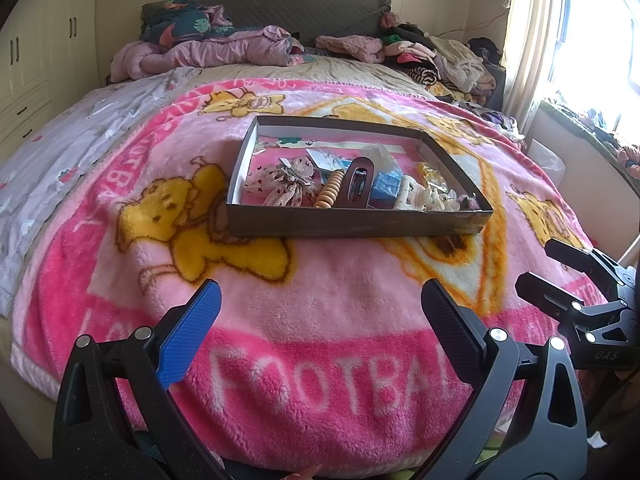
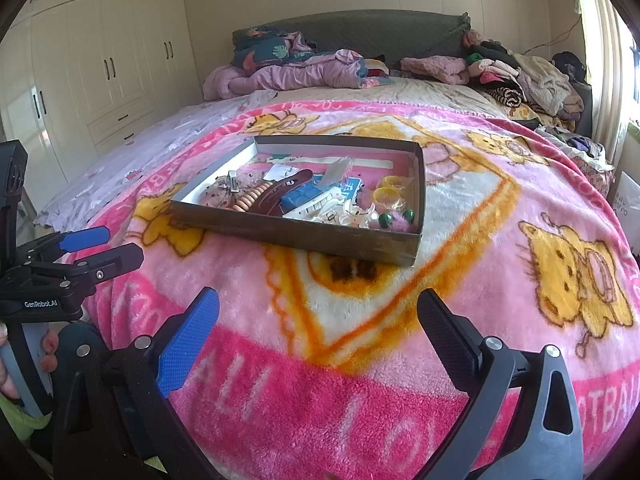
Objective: Organize jewelry
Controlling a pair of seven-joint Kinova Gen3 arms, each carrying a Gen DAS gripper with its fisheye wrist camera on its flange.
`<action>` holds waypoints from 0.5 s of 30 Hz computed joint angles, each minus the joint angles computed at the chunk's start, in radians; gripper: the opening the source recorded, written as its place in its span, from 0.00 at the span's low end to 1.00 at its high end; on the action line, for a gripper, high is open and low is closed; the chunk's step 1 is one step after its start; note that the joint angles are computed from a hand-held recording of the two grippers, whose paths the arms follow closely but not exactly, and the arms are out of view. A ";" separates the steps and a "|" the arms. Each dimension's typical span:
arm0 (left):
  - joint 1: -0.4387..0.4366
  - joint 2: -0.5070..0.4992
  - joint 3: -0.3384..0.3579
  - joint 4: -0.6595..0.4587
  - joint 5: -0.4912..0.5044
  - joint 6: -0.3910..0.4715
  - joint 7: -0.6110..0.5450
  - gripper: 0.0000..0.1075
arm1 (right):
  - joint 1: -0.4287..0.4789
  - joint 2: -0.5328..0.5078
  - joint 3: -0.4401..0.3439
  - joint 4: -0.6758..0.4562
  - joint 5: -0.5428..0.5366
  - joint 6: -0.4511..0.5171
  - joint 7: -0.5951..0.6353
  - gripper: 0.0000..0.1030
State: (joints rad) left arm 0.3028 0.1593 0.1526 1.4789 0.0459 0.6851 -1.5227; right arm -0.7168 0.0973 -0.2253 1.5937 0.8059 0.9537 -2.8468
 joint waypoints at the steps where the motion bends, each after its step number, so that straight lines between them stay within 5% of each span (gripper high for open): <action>1: -0.001 0.000 0.000 -0.001 0.001 0.000 -0.001 0.85 | 0.001 0.000 0.000 -0.001 -0.001 0.000 0.001 0.94; 15: -0.006 -0.001 -0.001 -0.004 0.008 0.005 -0.009 0.85 | -0.001 0.000 -0.001 -0.003 0.000 0.004 0.003 0.94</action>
State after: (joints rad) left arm 0.2967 0.1578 0.1513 1.4751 0.0541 0.6896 -1.5318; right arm -0.7179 0.0973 -0.2260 1.5909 0.8061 0.9574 -2.8435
